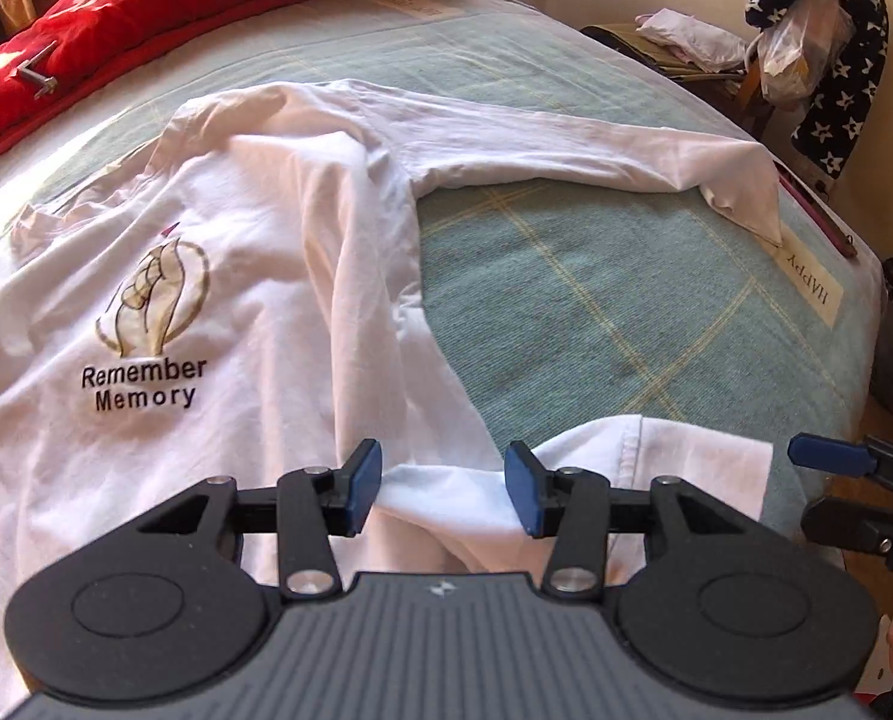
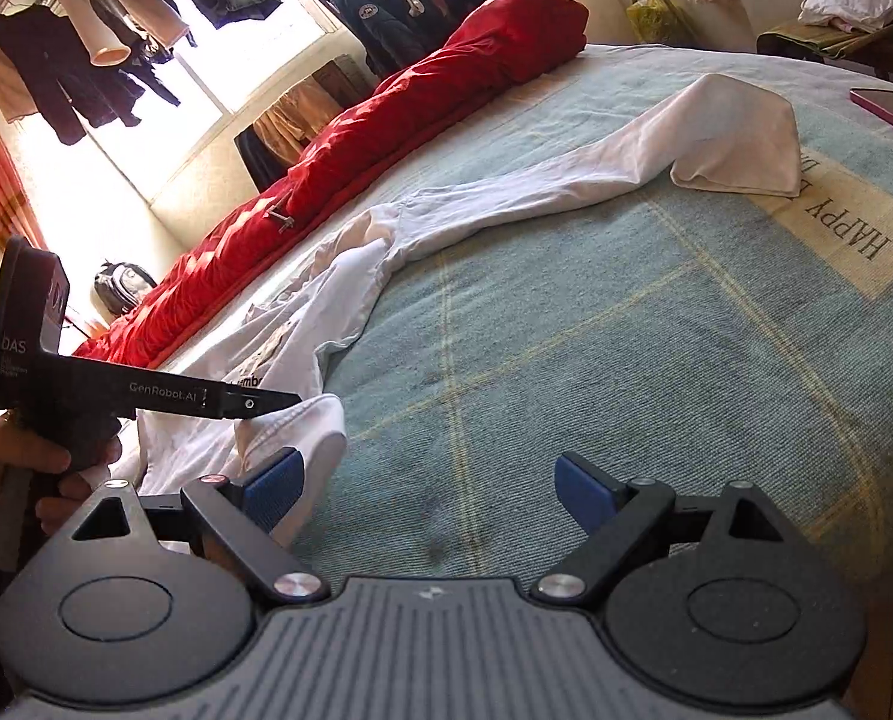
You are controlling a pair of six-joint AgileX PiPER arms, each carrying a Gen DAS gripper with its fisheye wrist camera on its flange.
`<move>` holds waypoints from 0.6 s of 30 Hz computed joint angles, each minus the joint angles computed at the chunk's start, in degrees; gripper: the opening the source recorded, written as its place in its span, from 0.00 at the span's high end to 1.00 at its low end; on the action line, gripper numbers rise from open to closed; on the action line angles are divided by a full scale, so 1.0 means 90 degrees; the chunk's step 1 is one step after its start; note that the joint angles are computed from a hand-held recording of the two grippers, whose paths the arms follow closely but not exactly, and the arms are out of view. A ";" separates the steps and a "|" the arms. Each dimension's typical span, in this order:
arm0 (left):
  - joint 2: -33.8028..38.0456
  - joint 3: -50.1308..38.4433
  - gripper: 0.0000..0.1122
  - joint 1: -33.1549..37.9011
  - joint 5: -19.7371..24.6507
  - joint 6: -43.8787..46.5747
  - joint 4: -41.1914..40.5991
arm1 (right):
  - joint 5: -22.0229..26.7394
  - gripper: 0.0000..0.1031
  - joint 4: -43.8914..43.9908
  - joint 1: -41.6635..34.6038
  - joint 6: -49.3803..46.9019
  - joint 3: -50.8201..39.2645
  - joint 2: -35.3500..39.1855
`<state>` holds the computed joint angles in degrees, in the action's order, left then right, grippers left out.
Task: Fold clothes
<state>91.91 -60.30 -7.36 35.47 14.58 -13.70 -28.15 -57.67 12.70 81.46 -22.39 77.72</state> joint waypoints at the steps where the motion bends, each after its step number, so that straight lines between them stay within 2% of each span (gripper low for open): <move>1: -0.0012 0.0105 0.56 0.0161 -0.0037 0.0137 -0.0137 | -0.0046 0.10 0.0057 0.0080 -0.0038 -0.0006 -0.0003; 3: 0.0036 0.0285 0.50 0.0436 -0.0090 0.0380 -0.0394 | -0.0267 0.10 0.0072 0.0127 -0.0078 -0.0026 0.0068; 6: 0.0008 0.0740 0.50 0.0931 -0.0334 0.1629 -0.1673 | -0.0786 0.10 -0.0065 0.0032 0.0036 -0.0061 0.0230; 9: -0.0063 0.0974 0.50 0.1131 -0.0430 0.2404 -0.2381 | -0.1399 0.10 -0.0276 -0.0161 0.0240 -0.0183 0.0524; 12: -0.0103 0.1123 0.50 0.1288 -0.0447 0.3088 -0.2918 | -0.2173 0.11 -0.0710 -0.0433 0.0912 -0.0555 0.1134; 18: -0.0281 0.1484 0.50 0.1820 -0.0236 0.4545 -0.3999 | -0.3916 0.10 -0.1283 -0.0655 0.2158 -0.1637 0.2958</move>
<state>89.38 -46.94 9.02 33.35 55.49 -49.70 -63.39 -69.22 6.81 100.88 -37.12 104.34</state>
